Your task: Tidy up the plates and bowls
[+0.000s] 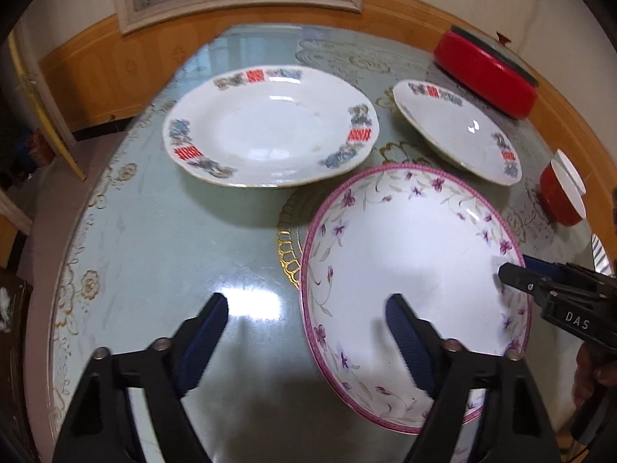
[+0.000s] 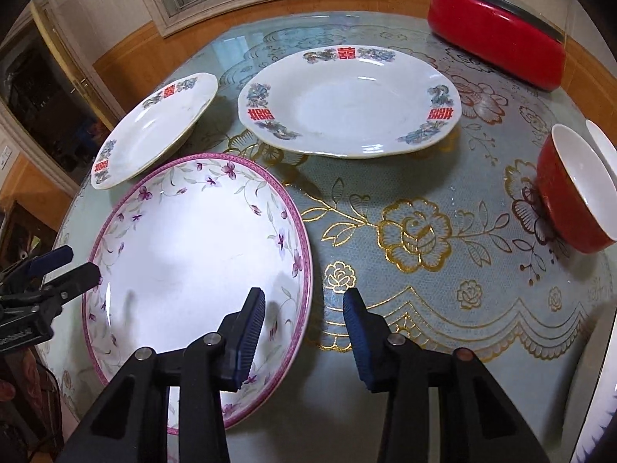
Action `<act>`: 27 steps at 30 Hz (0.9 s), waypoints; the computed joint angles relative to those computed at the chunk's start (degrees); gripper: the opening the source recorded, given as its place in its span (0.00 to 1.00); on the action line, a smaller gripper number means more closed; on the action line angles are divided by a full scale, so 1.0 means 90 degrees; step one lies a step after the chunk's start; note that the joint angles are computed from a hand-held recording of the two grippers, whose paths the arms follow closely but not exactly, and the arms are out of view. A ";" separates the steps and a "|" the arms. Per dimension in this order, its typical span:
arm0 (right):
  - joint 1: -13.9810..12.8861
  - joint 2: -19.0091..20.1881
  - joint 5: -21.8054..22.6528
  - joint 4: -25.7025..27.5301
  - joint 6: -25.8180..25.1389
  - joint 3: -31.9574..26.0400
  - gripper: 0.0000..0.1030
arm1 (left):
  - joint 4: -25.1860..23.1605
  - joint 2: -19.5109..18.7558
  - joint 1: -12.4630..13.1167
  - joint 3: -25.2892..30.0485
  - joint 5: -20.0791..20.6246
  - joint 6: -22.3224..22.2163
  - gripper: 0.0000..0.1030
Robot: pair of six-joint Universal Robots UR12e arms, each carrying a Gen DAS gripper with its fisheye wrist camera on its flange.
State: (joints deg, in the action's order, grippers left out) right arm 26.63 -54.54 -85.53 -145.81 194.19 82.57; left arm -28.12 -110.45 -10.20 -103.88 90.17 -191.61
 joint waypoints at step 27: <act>0.0041 -0.0409 -0.0296 -0.0127 0.0672 0.0631 0.16 | 0.0013 -0.0162 -0.0103 0.0023 -0.0509 0.1320 0.27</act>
